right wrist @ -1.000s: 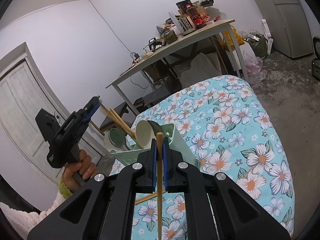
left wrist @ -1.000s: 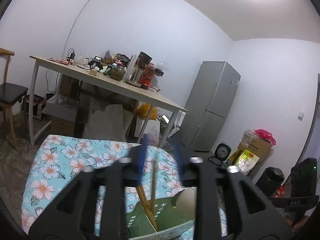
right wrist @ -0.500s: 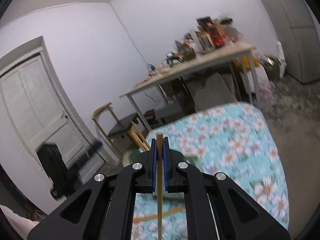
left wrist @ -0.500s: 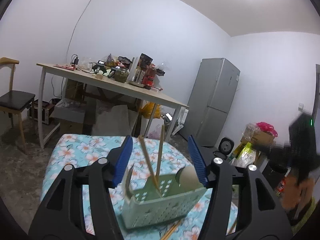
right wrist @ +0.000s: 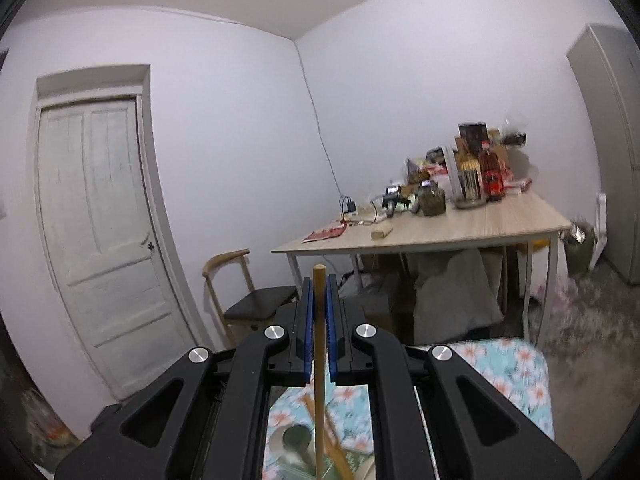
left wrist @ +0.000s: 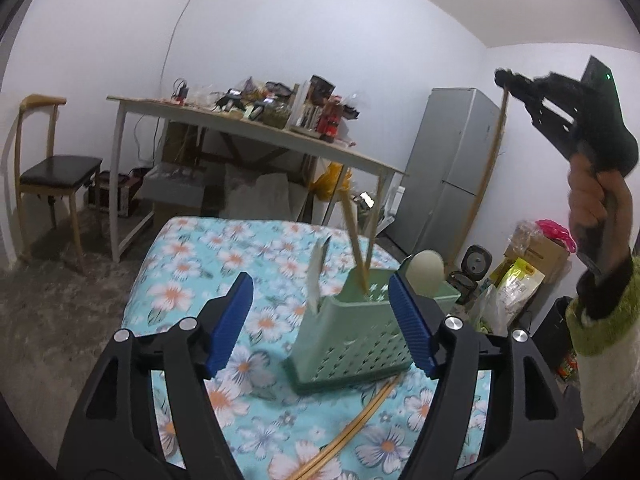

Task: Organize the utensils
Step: 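Open the left tool to drop its chopstick while the right tool lowers its chopstick into the holder, then move both open tools back toward the last loose chopsticks on the quilt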

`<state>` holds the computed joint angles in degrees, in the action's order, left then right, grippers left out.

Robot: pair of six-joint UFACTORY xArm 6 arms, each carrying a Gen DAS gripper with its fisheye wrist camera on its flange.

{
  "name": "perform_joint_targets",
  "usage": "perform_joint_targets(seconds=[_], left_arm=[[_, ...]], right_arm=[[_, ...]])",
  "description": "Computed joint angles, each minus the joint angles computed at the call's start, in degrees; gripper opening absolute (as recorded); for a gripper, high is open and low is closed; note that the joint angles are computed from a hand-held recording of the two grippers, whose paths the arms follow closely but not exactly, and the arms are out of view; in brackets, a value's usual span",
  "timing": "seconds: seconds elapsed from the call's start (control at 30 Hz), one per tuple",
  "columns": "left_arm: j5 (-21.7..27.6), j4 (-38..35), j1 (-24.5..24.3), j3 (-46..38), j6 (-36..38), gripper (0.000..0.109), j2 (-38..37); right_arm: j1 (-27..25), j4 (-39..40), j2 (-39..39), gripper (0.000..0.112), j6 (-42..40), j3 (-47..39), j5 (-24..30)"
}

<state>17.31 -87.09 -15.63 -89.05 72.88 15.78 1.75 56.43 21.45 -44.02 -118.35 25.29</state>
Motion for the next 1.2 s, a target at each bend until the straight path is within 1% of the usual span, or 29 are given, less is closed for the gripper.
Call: perform_joint_targets(seconds=[0.13, 0.2, 0.27, 0.43, 0.47, 0.5, 0.53, 0.57, 0.63, 0.7, 0.73, 0.87, 0.93, 1.03, 1.1, 1.13, 1.2], left_arm=[[-0.09, 1.57, 0.55, -0.06, -1.84, 0.067, 0.67], [0.06, 2.06, 0.82, -0.25, -2.50, 0.067, 0.96], [0.06, 2.49, 0.93, -0.29, -2.77, 0.067, 1.17], [0.30, 4.29, 0.94, -0.06, -4.64, 0.068, 1.34], [0.36, 4.51, 0.97, -0.02, -4.80, 0.068, 1.40], [0.53, 4.85, 1.06, -0.33, -5.07, 0.068, 1.69], [0.63, 4.90, 1.10, -0.35, -5.05, 0.068, 1.75], [0.64, 5.31, 1.07, -0.46, -5.46, 0.068, 1.82], [0.67, 5.43, 0.94, -0.46, -5.56, 0.068, 1.75], [0.52, 5.45, 0.73, -0.25, -5.35, 0.069, 1.52], [0.33, 5.42, 0.54, 0.03, -5.19, 0.070, 1.29], [0.04, 6.43, 0.18, 0.38, -5.46, 0.070, 1.09], [0.12, 7.15, 0.09, 0.56, -6.02, 0.071, 0.98], [0.44, 8.21, 0.03, 0.99, -6.70, 0.071, 0.74], [0.73, 9.43, -0.01, 1.21, -7.44, 0.072, 0.76], [0.95, 10.32, -0.03, 1.20, -8.03, 0.072, 0.91], [1.41, 13.28, -0.07, 1.34, -10.36, 0.073, 1.18]], right_arm=[[1.32, -7.62, 6.19, 0.006, 3.38, -6.57, -0.87], [1.79, -11.48, 8.45, 0.006, 4.82, -8.03, -1.45], [1.93, -13.82, 10.10, 0.006, 6.06, -8.84, -0.76], [1.77, -19.99, 9.21, 0.008, 8.56, -3.24, -0.56], [1.50, -20.09, 8.23, 0.010, 8.69, -1.49, -0.27], [1.27, -20.02, 8.04, 0.021, 9.05, -1.19, -0.06], [1.02, -18.83, 6.81, 0.028, 8.56, 0.70, -0.73], [0.80, -16.89, 5.63, 0.038, 7.49, 2.46, -1.56], [0.51, -14.09, 3.53, 0.040, 6.01, 5.17, -2.45], [0.02, -11.98, 1.10, 0.046, 5.38, 8.22, -3.36], [-0.19, -10.86, -0.08, 0.048, 4.89, 9.75, -3.75], [-1.15, -5.65, -6.06, 0.055, 2.44, 18.22, -5.42], [-1.67, -3.82, -9.27, 0.058, 2.68, 23.26, -6.44], [-2.67, -1.88, -13.82, 0.064, 5.14, 30.94, -6.99], [-3.26, -1.89, -16.19, 0.072, 7.59, 35.52, -7.13], [-3.44, -2.56, -17.16, 0.074, 9.11, 37.80, -7.29], [-3.36, -8.58, -19.34, 0.084, 16.35, 43.44, -8.34]])
